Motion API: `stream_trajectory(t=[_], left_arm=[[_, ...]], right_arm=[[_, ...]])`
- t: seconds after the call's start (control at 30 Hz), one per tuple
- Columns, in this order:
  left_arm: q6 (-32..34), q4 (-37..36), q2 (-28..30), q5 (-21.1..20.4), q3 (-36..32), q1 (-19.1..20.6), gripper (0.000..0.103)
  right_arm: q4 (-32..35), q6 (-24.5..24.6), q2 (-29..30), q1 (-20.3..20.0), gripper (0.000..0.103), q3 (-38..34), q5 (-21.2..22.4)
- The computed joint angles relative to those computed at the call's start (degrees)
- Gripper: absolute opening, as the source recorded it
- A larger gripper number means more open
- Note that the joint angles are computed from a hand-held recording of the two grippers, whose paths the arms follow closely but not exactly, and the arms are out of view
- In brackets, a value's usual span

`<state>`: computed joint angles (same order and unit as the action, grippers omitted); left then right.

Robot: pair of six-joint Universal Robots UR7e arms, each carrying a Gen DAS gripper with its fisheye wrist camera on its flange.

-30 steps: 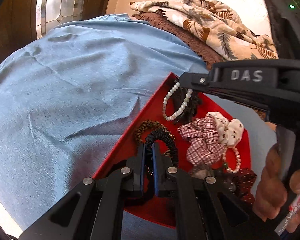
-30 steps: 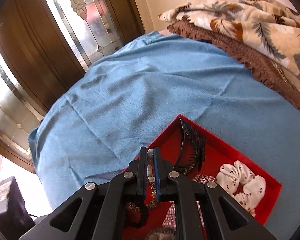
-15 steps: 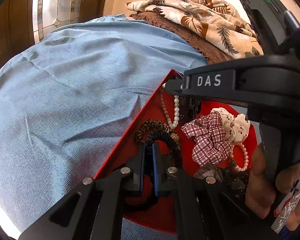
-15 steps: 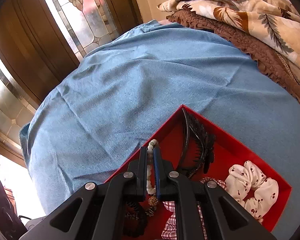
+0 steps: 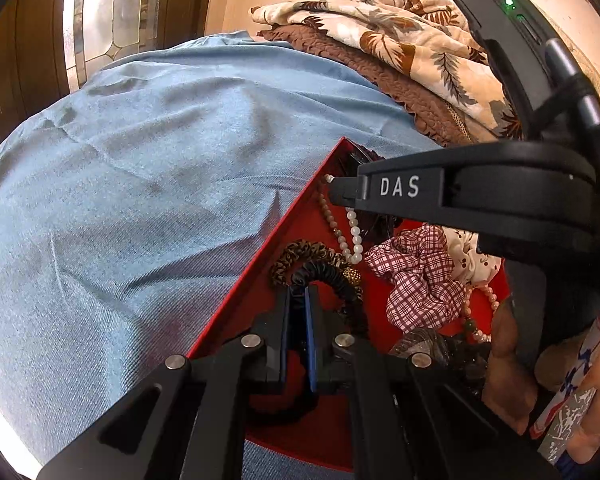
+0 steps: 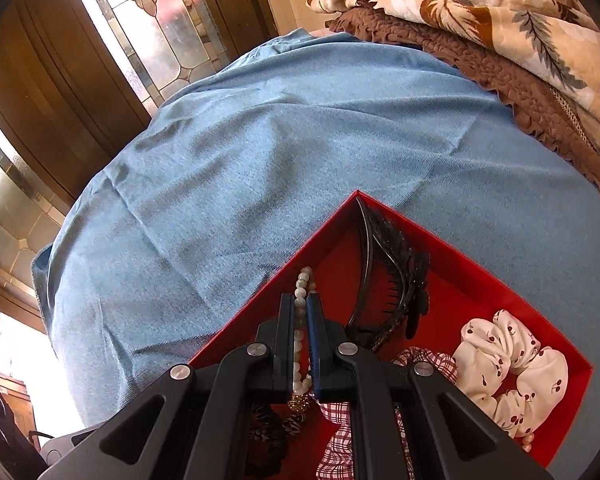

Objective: Organize jewelry

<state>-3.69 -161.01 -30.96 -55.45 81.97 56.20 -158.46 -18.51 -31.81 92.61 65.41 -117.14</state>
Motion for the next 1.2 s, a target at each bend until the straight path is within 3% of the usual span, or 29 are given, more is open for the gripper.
stream_trajectory(t=[0.63,0.83,1.0,1.07,1.1,1.17,1.2], left_arm=[[0.73,-0.5,0.11,0.37,0.16,-0.1,0.009],[2.68,-2.4,0.26,0.37,0.82,-0.5,0.023],[3.59,-3.41,0.38,0.31,1.12,-0.65,0.027],[3.98,-3.74,0.41,0.34,1.29,-0.75,0.031],[4.21,-4.02,0.41,0.43,1.43,-0.83,0.034],[4.33,-5.13,0.28,0.79,1.95,-0.96,0.061],[3.7,-4.9,-0.03,-0.27,2.11,-0.72,0.064]], right_arm=[[0.62,1.19,-0.35,-0.23,0.007,0.48,0.92],[-0.29,1.88,-1.47,0.08,0.008,1.7,1.14],[-1.08,1.75,-2.08,0.55,0.009,2.33,0.61],[-1.4,1.75,-2.26,0.69,0.017,2.52,0.42],[-1.78,1.74,-2.38,0.76,0.026,2.7,0.32],[-2.9,1.53,-2.63,0.9,0.037,3.2,0.04],[-3.5,1.29,-2.81,1.01,0.038,3.51,-0.13]])
